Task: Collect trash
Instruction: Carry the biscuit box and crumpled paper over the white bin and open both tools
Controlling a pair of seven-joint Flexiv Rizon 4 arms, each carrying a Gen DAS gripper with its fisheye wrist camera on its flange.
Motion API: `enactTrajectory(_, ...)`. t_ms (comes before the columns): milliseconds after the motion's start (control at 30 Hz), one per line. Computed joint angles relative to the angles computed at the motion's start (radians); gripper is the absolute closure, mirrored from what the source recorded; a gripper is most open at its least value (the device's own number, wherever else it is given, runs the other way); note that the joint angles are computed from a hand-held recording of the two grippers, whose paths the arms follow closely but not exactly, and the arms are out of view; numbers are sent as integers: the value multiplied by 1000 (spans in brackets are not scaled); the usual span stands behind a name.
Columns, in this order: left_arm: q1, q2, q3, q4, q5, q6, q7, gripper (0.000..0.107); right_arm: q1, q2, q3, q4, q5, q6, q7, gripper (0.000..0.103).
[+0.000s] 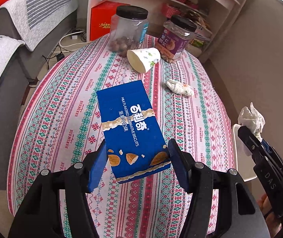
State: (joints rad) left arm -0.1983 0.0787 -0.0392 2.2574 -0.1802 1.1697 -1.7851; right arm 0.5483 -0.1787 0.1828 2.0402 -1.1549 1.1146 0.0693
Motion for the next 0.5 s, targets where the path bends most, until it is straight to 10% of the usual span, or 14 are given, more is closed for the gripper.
enactTrajectory(500, -47, -71, -44, -68, 115, 41, -93, 47, -140, 169, 17, 143, -14, -70, 110, 70)
